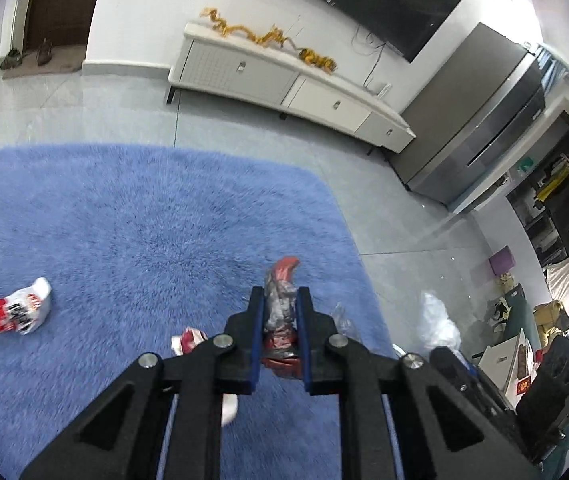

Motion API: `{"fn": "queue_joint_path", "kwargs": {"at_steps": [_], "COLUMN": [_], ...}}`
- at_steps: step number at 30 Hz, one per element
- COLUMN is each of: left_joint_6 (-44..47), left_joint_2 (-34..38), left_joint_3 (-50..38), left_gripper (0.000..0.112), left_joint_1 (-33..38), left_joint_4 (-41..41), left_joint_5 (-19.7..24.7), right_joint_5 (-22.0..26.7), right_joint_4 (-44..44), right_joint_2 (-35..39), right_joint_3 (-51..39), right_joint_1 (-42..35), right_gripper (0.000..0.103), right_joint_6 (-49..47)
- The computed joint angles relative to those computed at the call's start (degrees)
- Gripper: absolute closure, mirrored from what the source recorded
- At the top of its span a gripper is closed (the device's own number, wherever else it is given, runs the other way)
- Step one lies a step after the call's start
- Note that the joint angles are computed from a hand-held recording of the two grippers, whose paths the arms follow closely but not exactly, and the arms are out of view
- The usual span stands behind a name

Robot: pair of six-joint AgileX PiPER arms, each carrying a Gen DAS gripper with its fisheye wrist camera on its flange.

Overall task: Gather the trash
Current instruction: 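Carry red wrapper and clear bag over the bin and open both tools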

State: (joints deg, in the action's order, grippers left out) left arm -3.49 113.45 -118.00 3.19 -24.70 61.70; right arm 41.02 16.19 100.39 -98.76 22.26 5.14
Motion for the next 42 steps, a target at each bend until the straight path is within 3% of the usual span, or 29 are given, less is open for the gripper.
{"fn": "queue_joint_path", "kwargs": {"at_steps": [8,13,19,25,31,42], "left_joint_6": [-2.0,-9.3,-24.8,-39.4,-48.2,-48.2], "left_joint_2": [-17.5,-25.2,-31.5,-35.9,-36.9,-32.2], "left_joint_3": [17.8,25.9,32.7,36.1,36.3,32.2], "left_gripper": [0.098,0.098,0.098,0.098,0.098,0.098], "left_joint_1": [-7.5,-15.4,-28.1,-40.0,-51.1,-54.9], "left_joint_4": [9.5,18.9,36.1,52.5,66.3,69.4], "left_joint_5": [-7.2,-11.6,-14.7,-13.0,-8.1,-5.2], "right_joint_5": [-1.8,-0.5,1.2,2.5,2.6,0.4], "right_joint_4": [-7.6,-12.8,-16.8,-18.5,-19.5,-11.5], "right_joint_2": [-14.2,-22.1,-30.8,-36.2,-37.9,-38.0], "right_joint_3": [10.7,15.5,21.4,24.7,25.8,29.0], "right_joint_1": [0.5,-0.4,-1.5,-2.0,-1.9,-8.6], "right_gripper": [0.076,0.076,0.076,0.076,0.076,0.076], "right_joint_6": [5.2,8.6,11.8,14.1,15.1,9.1]}}
